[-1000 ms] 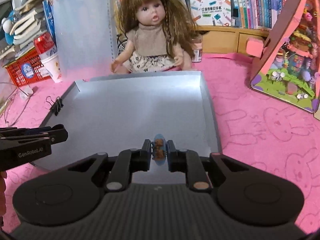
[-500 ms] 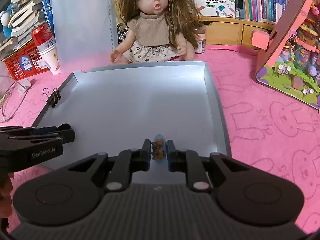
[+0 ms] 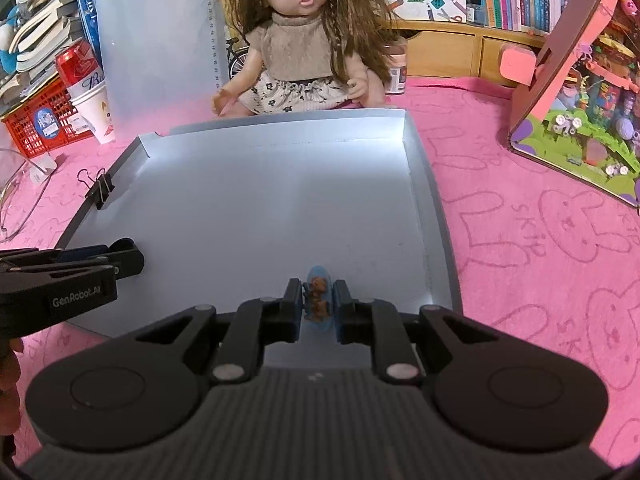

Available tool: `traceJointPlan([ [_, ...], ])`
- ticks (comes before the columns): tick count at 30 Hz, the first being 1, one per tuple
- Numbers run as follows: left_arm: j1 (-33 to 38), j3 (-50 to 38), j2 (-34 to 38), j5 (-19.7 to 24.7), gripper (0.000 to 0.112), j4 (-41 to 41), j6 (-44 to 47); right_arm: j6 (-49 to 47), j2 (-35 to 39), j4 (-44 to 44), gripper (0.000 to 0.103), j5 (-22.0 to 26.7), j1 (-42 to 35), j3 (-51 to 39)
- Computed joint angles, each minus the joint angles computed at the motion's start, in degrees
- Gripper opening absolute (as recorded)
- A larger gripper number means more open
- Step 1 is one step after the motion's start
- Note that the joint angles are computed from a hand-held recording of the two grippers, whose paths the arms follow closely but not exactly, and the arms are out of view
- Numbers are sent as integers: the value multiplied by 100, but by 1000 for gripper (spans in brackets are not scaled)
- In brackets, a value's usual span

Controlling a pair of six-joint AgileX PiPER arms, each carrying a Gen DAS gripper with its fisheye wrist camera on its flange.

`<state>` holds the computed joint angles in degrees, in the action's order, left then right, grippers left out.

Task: Organize rigid objects
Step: 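Carry both items into the white tray and open both grippers to release them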

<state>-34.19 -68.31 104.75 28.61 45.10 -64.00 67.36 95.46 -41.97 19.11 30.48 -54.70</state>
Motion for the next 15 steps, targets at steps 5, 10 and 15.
traceJointPlan([
  [5,9,22,-20,-52,44,-66,80,157,-29,-161,27,-34,5,50],
  [10,-20,80,-91,-51,55,-47,38,556,-133,-594,44,21,74,148],
  [15,-86,222,-243,-60,75,73,-126,1031,-326,-1132,59,18,130,310],
])
